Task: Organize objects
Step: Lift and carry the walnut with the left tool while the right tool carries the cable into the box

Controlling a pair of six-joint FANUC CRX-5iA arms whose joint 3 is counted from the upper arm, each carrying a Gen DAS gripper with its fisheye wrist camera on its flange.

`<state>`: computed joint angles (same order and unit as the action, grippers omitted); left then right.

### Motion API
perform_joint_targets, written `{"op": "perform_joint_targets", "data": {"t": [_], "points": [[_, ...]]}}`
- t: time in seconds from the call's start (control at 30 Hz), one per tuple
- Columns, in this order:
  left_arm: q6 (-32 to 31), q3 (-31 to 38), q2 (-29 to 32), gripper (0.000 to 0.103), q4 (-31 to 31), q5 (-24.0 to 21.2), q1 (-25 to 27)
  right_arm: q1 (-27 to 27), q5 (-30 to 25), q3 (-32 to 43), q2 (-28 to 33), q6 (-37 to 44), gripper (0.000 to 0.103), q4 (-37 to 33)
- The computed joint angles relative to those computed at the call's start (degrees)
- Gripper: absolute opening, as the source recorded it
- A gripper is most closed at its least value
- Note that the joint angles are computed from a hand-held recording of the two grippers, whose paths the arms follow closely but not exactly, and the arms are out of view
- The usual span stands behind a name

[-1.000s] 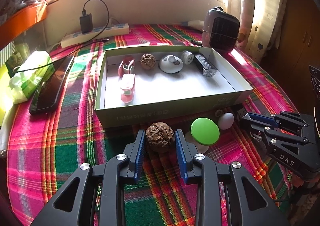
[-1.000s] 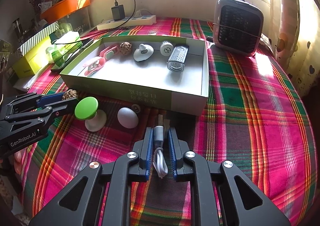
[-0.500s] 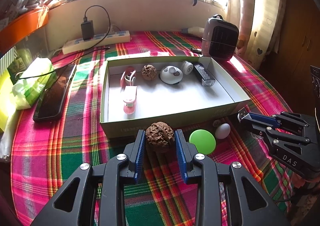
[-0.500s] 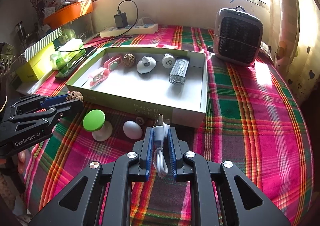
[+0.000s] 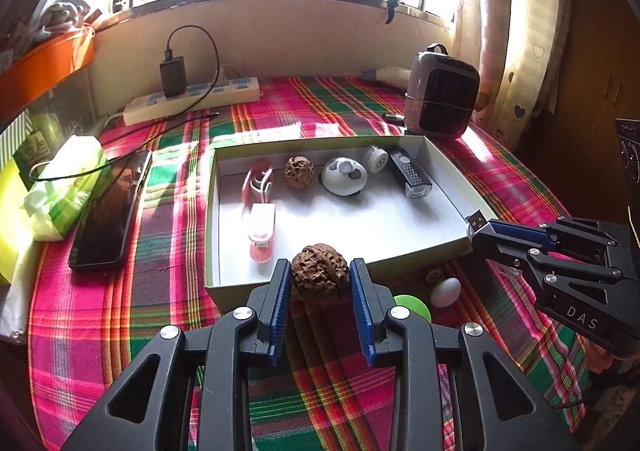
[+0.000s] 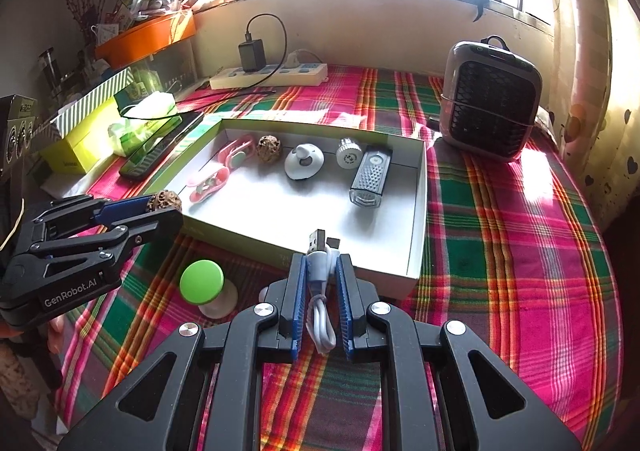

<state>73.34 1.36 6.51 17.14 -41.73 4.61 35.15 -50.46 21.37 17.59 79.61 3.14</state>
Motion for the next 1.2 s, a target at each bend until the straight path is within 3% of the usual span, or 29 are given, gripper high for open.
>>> {"op": "perform_joint_targets", "data": {"t": [0.57,1.2], "points": [[0.7,4.8,4.2,0.028,-0.6,-1.2,-0.1,-1.4,-5.1,11.6,7.2,5.6,0.016,-4.4],[2.7,8.5,7.9,0.028,-2.9,-3.2,0.2,-2.2,-14.9,29.7,18.6,12.4,0.016,-10.0]]}}
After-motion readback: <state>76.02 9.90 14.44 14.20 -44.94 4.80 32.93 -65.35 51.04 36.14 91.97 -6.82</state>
